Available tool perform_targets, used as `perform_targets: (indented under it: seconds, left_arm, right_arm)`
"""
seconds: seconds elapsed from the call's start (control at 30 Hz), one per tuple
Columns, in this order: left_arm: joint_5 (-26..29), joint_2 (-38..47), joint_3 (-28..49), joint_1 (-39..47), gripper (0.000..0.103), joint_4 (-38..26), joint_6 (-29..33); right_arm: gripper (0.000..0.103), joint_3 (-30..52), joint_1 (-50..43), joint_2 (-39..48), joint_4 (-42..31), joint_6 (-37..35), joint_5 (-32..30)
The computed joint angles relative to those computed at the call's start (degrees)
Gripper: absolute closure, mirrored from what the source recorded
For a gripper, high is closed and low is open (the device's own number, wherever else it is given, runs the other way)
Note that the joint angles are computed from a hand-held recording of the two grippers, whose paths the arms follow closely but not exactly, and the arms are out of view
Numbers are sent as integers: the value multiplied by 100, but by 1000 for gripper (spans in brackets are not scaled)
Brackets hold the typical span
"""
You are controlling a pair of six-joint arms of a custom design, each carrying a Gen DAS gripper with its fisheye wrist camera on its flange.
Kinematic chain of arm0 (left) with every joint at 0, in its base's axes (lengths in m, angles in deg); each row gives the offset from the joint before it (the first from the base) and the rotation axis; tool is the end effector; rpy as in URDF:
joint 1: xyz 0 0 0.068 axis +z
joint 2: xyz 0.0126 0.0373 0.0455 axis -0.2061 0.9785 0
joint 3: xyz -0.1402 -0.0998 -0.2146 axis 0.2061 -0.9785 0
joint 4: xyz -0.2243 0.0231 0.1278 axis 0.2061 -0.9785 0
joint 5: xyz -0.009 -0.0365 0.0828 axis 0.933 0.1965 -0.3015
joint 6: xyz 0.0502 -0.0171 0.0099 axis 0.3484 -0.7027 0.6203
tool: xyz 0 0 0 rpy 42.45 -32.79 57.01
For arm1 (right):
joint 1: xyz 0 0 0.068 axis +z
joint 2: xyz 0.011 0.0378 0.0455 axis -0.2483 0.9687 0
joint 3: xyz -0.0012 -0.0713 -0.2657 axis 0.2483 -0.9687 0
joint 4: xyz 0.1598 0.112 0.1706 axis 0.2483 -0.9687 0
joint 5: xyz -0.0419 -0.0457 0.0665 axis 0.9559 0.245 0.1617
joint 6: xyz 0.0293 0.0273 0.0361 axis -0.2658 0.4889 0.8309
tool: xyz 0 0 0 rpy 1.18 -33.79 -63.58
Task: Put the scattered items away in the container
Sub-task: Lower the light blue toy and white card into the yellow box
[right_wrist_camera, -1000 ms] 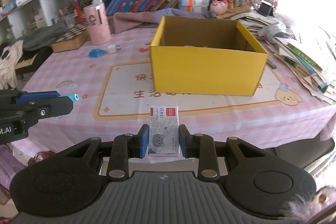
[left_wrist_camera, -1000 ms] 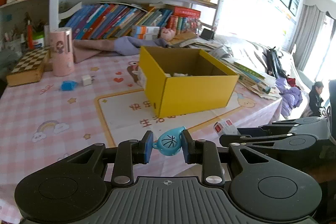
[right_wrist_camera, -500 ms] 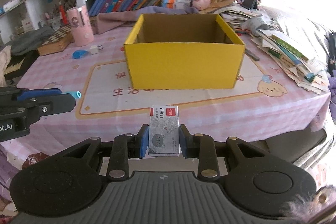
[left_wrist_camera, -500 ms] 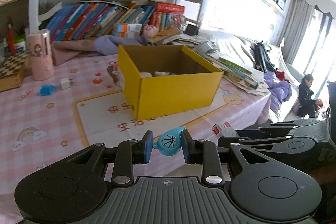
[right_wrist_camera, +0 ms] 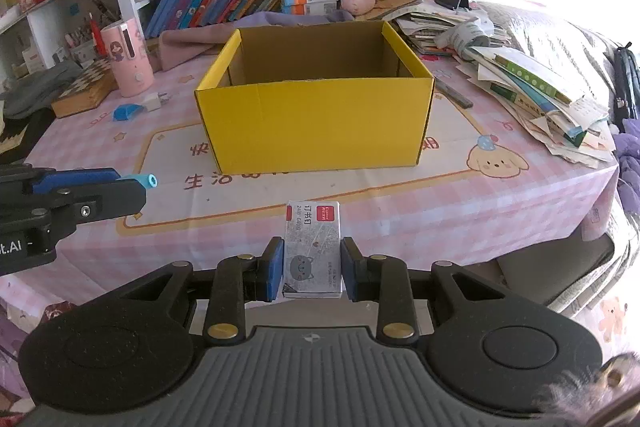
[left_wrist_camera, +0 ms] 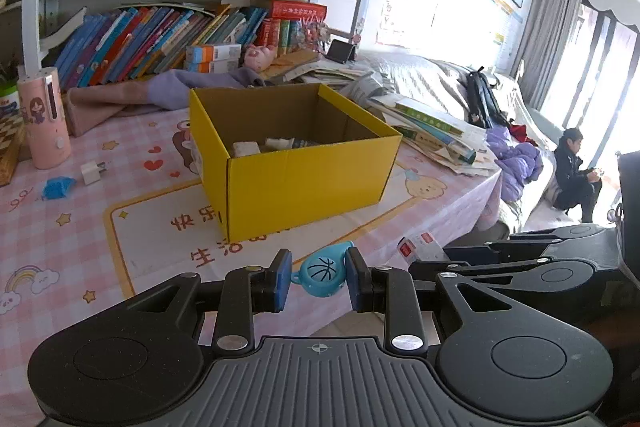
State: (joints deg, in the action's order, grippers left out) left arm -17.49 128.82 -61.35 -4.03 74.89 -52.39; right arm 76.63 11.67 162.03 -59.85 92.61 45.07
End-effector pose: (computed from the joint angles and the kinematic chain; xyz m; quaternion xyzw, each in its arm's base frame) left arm 0.2175 0.0111 0.1364 0.1562 0.8741 -0.1750 0.4253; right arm 0.1977 0.0882 0.1256 -0.0263 0.9221 0.0460 0.3833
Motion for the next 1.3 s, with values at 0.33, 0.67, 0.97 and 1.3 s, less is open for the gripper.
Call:
perform_targets:
  seconds: [0.33, 0.67, 0.97, 1.3]
  left_arm:
    - [-163, 357, 450, -376, 76, 402, -213]
    - [-634, 1265, 1497, -766, 76, 973, -560]
    - [-1565, 2483, 2745, -1177, 76, 1034, -766]
    - [-2482, 3728, 4022, -1616, 76, 496, -977]
  right_arm:
    - [75, 371, -566, 289, 227, -353, -344]
    - [75, 1577, -1493, 1301, 437, -1258, -1049]
    - [75, 3451, -2051, 2833, 143, -1987, -1822]
    - [75, 5658, -2266, 4567, -858, -2821, -2394]
